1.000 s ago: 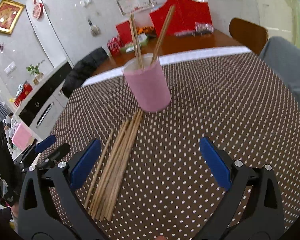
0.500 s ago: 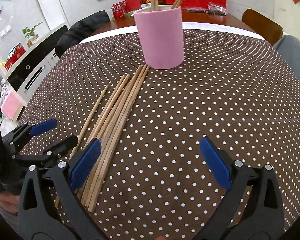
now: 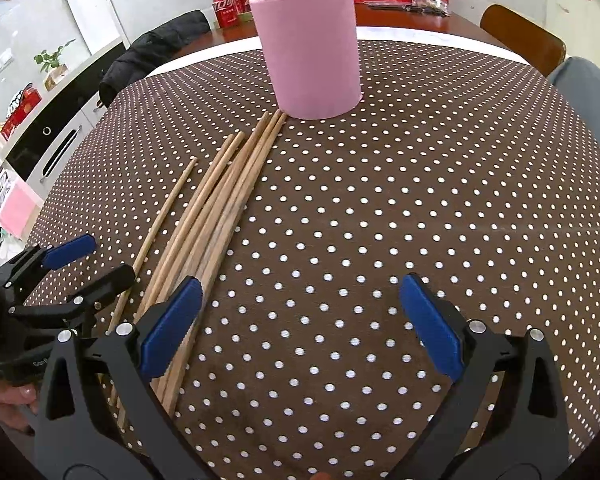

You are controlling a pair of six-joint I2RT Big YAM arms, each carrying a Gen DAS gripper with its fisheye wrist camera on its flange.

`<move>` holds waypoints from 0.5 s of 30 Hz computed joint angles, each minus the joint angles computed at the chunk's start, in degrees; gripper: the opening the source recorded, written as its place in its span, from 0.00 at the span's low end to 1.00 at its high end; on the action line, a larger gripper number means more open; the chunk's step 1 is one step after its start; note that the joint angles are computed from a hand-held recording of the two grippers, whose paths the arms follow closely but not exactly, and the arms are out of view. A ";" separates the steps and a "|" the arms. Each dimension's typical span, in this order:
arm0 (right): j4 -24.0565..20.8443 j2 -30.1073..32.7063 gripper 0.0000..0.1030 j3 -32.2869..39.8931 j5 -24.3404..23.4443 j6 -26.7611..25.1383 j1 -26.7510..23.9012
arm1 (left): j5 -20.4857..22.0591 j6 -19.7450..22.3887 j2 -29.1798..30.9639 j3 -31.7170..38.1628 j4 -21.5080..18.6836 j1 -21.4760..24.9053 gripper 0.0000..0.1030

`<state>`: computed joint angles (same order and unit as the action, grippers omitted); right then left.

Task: Organize utensils
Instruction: 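Return both open tools to the remaining chopsticks on the cloth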

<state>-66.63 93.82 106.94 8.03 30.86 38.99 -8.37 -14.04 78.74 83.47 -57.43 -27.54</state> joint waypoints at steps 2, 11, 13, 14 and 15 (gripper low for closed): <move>-0.13 0.31 0.94 0.33 0.34 0.06 0.15 | -0.37 0.14 0.08 0.12 -0.21 -0.17 0.75; -0.18 0.48 0.94 0.54 0.27 0.55 -0.01 | -0.89 0.50 -0.03 0.07 -0.31 -0.06 0.75; -0.04 0.49 0.94 0.54 0.23 0.30 -0.26 | -0.37 0.14 -0.24 -0.23 -0.15 0.16 0.75; -0.09 0.50 0.94 0.57 0.21 0.25 -0.27 | -0.33 0.13 -0.25 -0.22 -0.16 0.18 0.75; -0.14 0.54 0.94 0.60 0.22 0.16 -0.26 | -0.43 0.19 -0.21 -0.18 -0.20 0.14 0.75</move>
<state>-66.76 94.35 107.55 8.25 31.02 38.73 -8.80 -13.85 78.53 83.30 -57.62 -27.40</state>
